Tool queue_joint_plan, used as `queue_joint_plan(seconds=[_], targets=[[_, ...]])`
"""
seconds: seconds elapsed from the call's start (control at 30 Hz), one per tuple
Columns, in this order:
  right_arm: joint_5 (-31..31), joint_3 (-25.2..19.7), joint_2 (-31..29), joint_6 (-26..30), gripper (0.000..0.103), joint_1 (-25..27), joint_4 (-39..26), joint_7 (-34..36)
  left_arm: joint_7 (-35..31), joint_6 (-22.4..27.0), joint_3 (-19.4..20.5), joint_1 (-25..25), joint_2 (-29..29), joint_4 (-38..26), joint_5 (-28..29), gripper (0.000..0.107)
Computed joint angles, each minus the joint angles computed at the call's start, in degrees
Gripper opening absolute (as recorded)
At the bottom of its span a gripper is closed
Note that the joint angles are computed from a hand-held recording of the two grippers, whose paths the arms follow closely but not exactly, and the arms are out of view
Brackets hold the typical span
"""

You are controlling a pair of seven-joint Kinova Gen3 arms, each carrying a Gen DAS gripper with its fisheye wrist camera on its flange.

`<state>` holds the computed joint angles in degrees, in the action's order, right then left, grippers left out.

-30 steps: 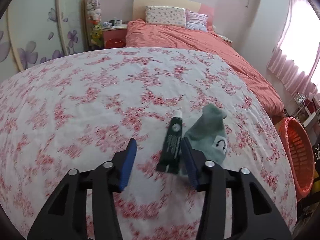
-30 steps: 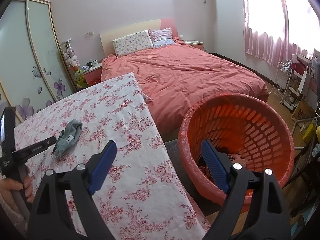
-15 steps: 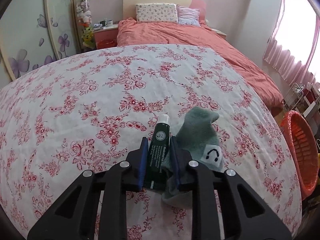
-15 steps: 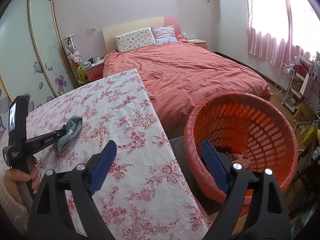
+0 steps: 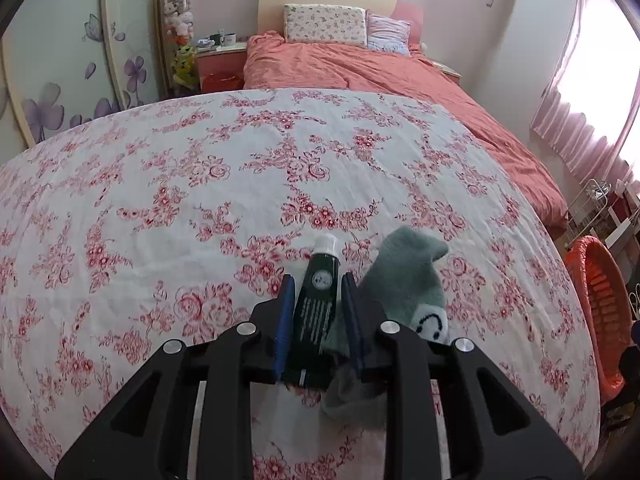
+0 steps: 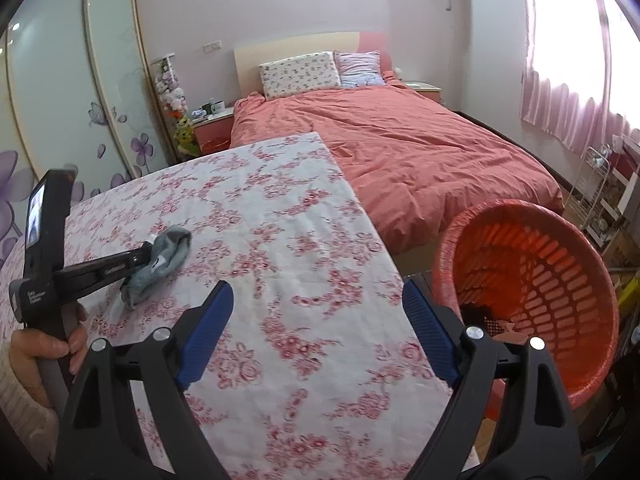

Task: Collect trash
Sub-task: 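Grasp the green tube with the left tool while the right tool grasps the grey sock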

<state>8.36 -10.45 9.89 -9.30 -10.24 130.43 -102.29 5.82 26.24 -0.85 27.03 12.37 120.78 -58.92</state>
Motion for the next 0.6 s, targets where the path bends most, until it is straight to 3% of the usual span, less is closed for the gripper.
queue_joint_plan(seconds=[0.2, 0.3, 0.47, 0.6], targets=[[-3.86, 2.68, 0.54, 0.56, 0.084, -4.74, -1.29, 2.77, -1.52, -0.69, -0.41, -0.84, -0.50, 0.52, -0.12, 0.019], [-4.79, 2.15, 1.27, 1.16, 0.084, -5.74, -2.55, 3.23, 0.93, -1.24, -1.01, -1.20, -2.21, 2.80, -2.58, 0.019], [-6.39, 1.26, 3.09, 2.97, 0.083, -8.50, -5.40, 3.89, 3.89, -0.38, -0.02, -4.62, -5.75, 6.69, -5.73, 0.019], [-8.20, 2.38, 5.64, 5.36, 0.076, -13.90, -8.79, 5.15, 4.30, 0.60, 1.38, -8.29, -8.40, 9.36, -6.59, 0.019]])
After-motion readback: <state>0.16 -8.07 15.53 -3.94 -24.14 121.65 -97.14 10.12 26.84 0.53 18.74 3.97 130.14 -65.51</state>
